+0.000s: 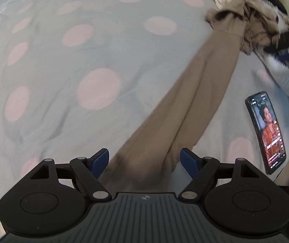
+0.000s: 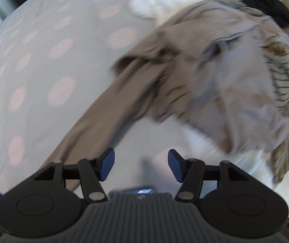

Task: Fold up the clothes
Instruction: 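Pull the taupe shirt out with the right gripper while the left gripper grasps it too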

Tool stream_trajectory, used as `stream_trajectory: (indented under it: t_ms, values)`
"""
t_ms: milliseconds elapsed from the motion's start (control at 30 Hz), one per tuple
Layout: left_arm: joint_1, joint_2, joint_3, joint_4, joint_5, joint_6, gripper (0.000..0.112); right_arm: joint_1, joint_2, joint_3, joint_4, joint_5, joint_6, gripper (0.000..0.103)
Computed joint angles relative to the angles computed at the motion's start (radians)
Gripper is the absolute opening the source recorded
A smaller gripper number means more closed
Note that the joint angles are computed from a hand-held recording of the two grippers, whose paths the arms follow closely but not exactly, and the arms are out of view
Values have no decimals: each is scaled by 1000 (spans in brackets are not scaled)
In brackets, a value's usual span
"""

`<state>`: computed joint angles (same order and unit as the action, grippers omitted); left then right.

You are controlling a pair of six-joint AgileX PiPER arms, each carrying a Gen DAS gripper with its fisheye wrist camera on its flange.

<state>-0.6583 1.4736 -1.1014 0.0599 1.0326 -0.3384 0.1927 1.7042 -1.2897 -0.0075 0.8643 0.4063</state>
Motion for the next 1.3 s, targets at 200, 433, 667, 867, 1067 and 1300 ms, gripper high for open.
stream_trajectory:
  t_ms: [200, 433, 667, 867, 1067, 1300]
  values:
    - [-48, 142, -62, 32, -39, -14, 77, -73, 31, -110, -117, -21, 54, 63]
    - [-63, 197, -76, 60, -82, -39, 52, -90, 154, -260, -190, -8, 68, 72]
    - [34, 124, -32, -20, -122, -12, 3, -40, 140, -257, -262, 6, 113, 7]
    - [62, -35, -14, 44, -89, -57, 2, 39, 39, -234, -175, 75, 28, 6]
    - [233, -273, -20, 95, -7, -40, 2, 230, -55, -232, -82, 145, -1, 6]
    - [710, -459, -167, -65, 131, 290, 2, 501, -67, -361, 52, 183, 23, 6]
